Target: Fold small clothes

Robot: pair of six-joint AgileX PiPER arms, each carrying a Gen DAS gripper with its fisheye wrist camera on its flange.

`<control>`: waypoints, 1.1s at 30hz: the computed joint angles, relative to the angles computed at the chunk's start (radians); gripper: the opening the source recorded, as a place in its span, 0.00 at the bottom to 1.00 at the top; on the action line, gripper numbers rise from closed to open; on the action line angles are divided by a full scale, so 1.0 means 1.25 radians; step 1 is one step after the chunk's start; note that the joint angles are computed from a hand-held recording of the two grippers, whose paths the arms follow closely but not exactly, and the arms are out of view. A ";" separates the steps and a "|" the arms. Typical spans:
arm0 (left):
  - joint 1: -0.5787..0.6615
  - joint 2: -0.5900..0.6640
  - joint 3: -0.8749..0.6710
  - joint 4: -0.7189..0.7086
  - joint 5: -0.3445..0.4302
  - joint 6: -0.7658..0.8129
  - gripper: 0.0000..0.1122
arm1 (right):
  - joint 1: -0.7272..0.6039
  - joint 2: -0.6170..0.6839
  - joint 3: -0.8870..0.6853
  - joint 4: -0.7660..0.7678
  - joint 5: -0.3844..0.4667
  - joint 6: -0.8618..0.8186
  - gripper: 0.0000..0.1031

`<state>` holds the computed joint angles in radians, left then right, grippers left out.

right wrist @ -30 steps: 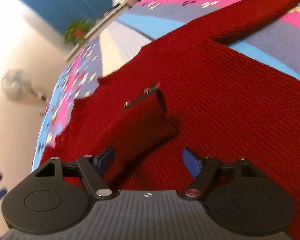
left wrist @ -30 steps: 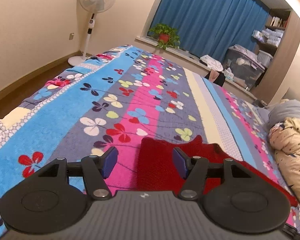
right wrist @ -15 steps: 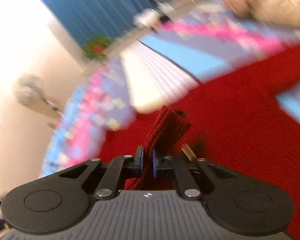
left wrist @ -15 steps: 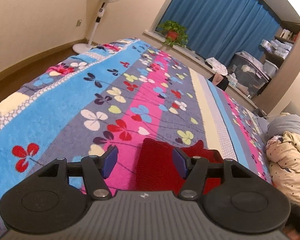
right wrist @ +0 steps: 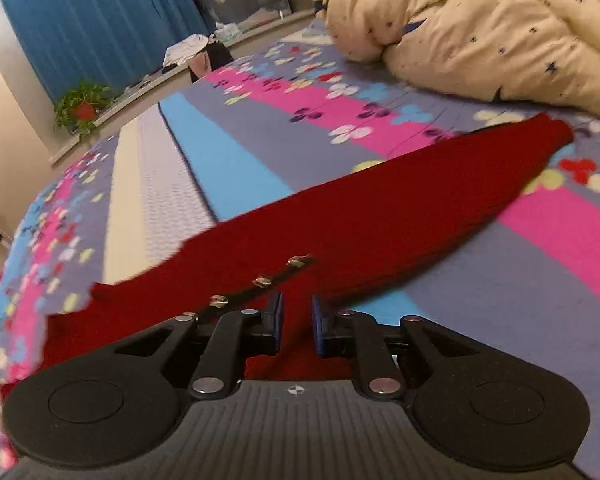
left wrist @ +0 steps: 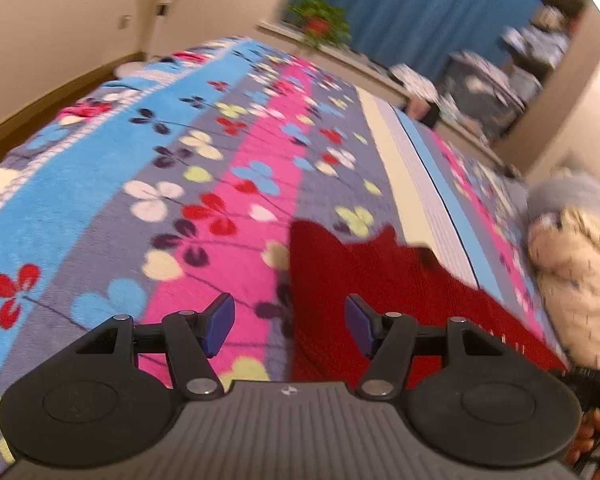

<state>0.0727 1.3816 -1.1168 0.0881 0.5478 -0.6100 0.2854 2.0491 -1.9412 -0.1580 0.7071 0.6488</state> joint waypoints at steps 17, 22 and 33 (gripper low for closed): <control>-0.156 0.134 0.039 0.320 0.009 -0.257 0.59 | -0.204 -0.150 0.368 0.365 -0.214 -0.511 0.42; -0.159 0.166 0.037 0.311 0.016 -0.242 0.61 | -0.274 -0.084 0.292 0.406 -0.226 -0.387 0.42; -0.186 0.174 0.032 0.380 0.039 -0.254 0.62 | -0.342 0.103 0.087 0.362 -0.257 -0.213 0.46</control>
